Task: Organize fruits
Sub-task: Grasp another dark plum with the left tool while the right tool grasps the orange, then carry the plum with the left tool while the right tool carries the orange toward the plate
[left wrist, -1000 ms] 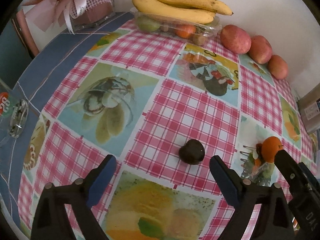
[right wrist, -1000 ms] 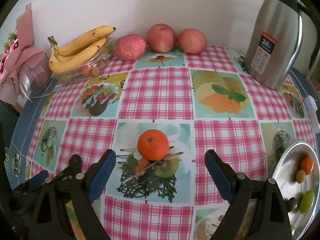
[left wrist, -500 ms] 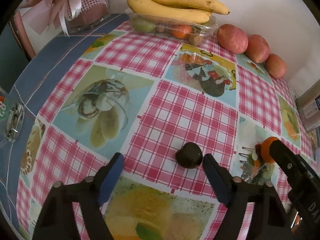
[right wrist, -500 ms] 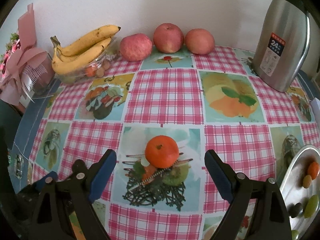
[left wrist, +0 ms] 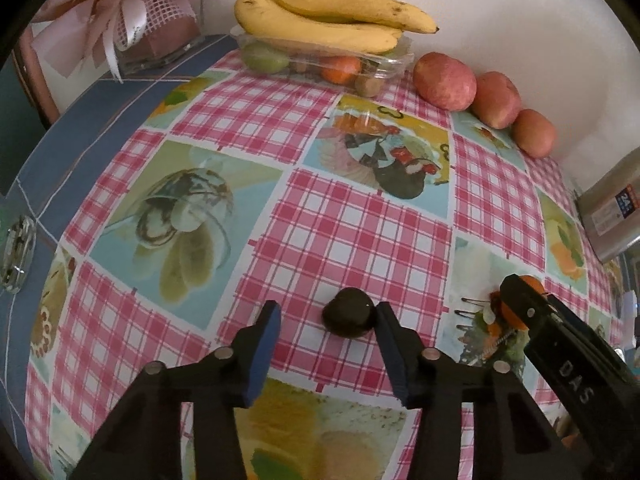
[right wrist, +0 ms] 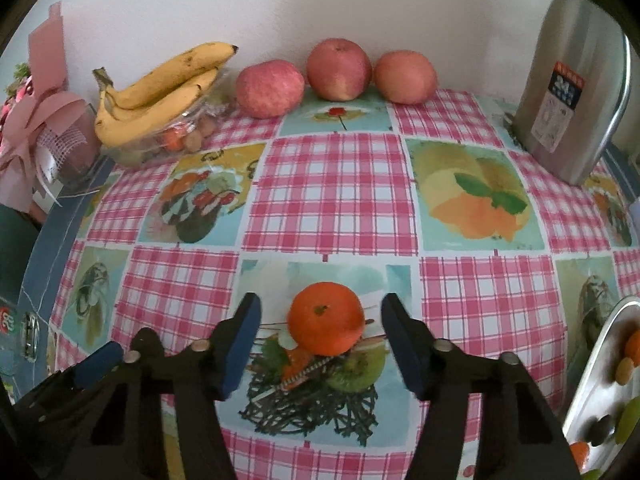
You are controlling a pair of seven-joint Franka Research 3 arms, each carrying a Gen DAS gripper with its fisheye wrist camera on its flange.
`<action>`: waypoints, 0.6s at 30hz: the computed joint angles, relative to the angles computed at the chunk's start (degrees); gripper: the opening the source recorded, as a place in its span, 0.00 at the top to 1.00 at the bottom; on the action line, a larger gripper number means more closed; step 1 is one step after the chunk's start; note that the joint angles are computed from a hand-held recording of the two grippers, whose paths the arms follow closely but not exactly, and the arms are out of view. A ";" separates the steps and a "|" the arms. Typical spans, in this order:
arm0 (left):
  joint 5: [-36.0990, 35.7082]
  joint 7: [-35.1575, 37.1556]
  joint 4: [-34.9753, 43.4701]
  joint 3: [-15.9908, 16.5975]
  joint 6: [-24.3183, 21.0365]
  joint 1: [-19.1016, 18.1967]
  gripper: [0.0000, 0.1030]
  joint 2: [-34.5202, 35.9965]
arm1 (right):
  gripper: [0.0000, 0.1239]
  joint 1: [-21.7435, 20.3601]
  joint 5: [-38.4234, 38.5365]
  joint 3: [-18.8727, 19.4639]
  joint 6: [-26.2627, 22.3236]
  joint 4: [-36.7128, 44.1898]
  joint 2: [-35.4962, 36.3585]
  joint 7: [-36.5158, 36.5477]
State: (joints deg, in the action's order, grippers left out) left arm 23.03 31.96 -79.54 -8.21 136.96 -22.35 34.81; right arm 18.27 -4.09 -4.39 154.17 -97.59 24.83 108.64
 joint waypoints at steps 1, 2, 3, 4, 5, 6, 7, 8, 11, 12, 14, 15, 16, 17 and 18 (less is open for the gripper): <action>-0.07 0.16 -0.01 -0.10 0.35 0.07 0.56 0.05 | 0.54 -0.17 0.27 -0.02 -0.03 -0.03 0.10 0.13; -0.18 0.21 -0.16 -0.16 0.80 0.17 0.59 0.05 | 0.57 -0.34 0.56 0.03 -0.01 -0.10 0.10 0.16; -0.31 0.18 -0.23 -0.20 1.30 0.26 0.61 0.07 | 0.57 -0.59 0.98 0.21 0.20 -0.26 0.04 0.01; -0.35 0.10 -0.37 -0.16 1.57 0.27 0.62 0.01 | 0.58 -1.13 1.92 0.70 0.70 -0.59 -0.13 -0.51; -0.38 0.08 -0.72 -0.14 1.94 0.34 0.64 -0.16 | 0.59 -1.29 2.35 0.84 1.01 -0.74 -0.23 -0.75; -0.50 0.20 -1.07 -0.24 2.31 0.45 0.67 -0.37 | 0.60 -1.19 2.39 0.75 1.15 -0.81 -0.29 -0.78; -0.62 0.34 -1.12 -0.32 2.53 0.51 0.68 -0.38 | 0.61 -1.11 2.38 0.67 1.32 -0.91 -0.35 -0.87; -0.81 0.55 -1.17 -0.44 2.72 0.59 0.71 -0.38 | 0.61 -1.08 2.47 0.69 1.33 -0.87 -0.30 -1.01; -1.22 0.53 -1.56 -0.48 3.22 0.69 0.73 -0.65 | 0.66 -1.86 4.17 1.66 1.41 -0.80 -0.15 -2.63; -1.29 0.47 -1.90 -0.47 3.35 0.73 0.73 -0.88 | 0.66 -1.95 4.57 1.77 1.44 -0.85 -0.18 -2.98; -1.69 0.17 -2.76 -0.57 3.88 0.98 0.74 -1.40 | 0.66 -1.53 4.35 1.26 1.42 -1.03 -0.36 -2.74; -2.08 0.02 -3.33 -0.72 4.49 1.25 0.74 -1.68 | 0.66 -1.56 4.55 1.27 1.52 -1.18 -0.45 -2.79; -2.28 -0.09 -3.45 -0.75 4.54 1.34 0.74 -1.78 | 0.66 -1.77 5.00 1.48 1.58 -1.29 -0.52 -3.04; -2.30 -0.25 -3.48 -0.69 4.47 1.31 0.74 -1.82 | 0.67 -1.98 5.50 1.67 1.73 -1.42 -0.59 -3.28; -2.33 -0.48 -3.63 -0.62 4.34 1.31 0.74 -1.98 | 0.67 -2.10 5.84 1.76 1.78 -1.46 -0.61 -3.48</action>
